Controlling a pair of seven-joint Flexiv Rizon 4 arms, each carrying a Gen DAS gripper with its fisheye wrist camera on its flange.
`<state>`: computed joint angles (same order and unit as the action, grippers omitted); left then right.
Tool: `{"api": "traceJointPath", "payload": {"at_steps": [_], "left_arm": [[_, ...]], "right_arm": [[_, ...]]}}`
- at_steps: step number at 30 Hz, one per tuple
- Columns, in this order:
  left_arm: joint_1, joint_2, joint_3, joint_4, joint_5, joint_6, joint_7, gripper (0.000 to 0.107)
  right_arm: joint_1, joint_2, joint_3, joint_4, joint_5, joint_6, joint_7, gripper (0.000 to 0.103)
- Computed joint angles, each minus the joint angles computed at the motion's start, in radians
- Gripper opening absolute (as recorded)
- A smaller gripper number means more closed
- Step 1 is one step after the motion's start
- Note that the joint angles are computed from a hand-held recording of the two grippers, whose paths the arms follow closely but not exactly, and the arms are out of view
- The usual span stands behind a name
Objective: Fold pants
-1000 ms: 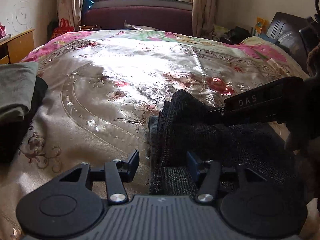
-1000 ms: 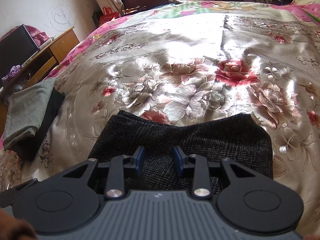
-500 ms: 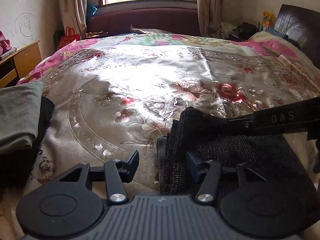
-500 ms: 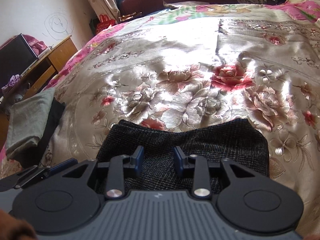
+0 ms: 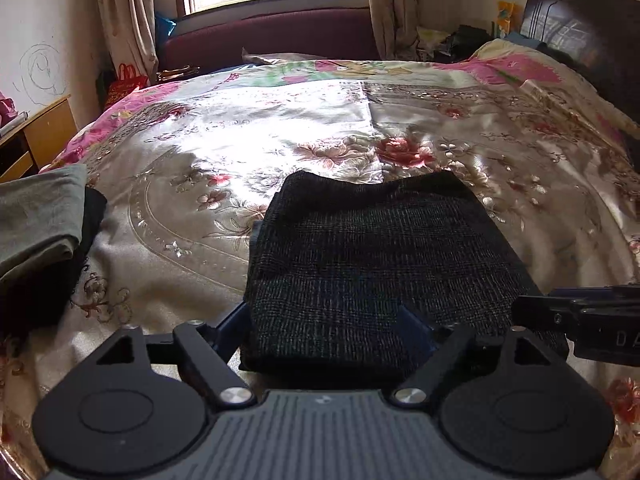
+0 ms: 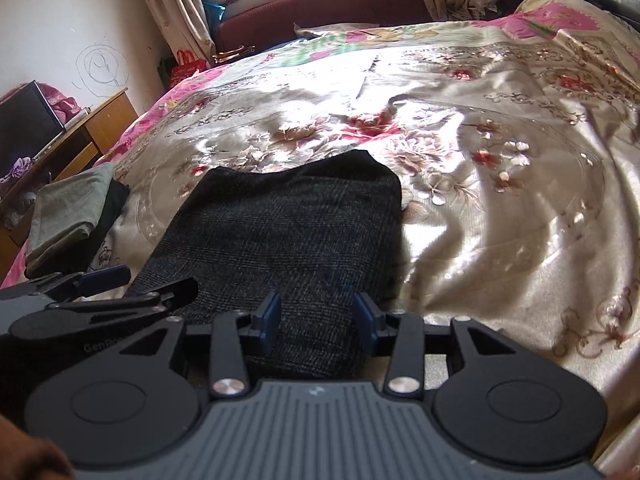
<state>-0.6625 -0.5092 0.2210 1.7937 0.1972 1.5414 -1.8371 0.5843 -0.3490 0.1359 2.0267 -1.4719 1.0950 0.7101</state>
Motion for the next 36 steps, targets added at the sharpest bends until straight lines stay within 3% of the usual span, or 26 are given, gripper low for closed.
{"api": "traceJointPath", "payload": {"at_steps": [2, 4, 9, 13, 18, 36], "left_arm": [[-0.065, 0.002, 0.067, -0.008, 0.032, -0.025, -0.040, 0.098], [-0.082, 0.009, 0.083, -0.003, 0.061, -0.028, -0.067, 0.101], [-0.047, 0.032, 0.040, 0.032, 0.064, -0.024, -0.104, 0.103], [-0.086, 0.035, 0.081, 0.021, 0.120, -0.070, -0.158, 0.103], [-0.077, 0.050, 0.066, 0.017, 0.205, -0.095, -0.210, 0.103], [-0.012, 0.058, -0.006, 0.016, 0.284, -0.101, -0.266, 0.103]], "right_arm": [[-0.001, 0.012, 0.006, 0.020, 0.001, 0.003, 0.027, 0.042], [0.001, 0.023, 0.011, 0.035, -0.007, -0.004, 0.049, 0.044], [0.017, 0.034, 0.029, 0.053, 0.021, -0.041, 0.055, 0.047], [0.028, 0.029, 0.035, 0.053, 0.039, -0.051, 0.054, 0.047], [0.046, 0.020, 0.035, 0.048, 0.067, -0.060, 0.030, 0.047], [0.054, 0.012, 0.024, 0.057, 0.084, -0.043, 0.027, 0.049]]}}
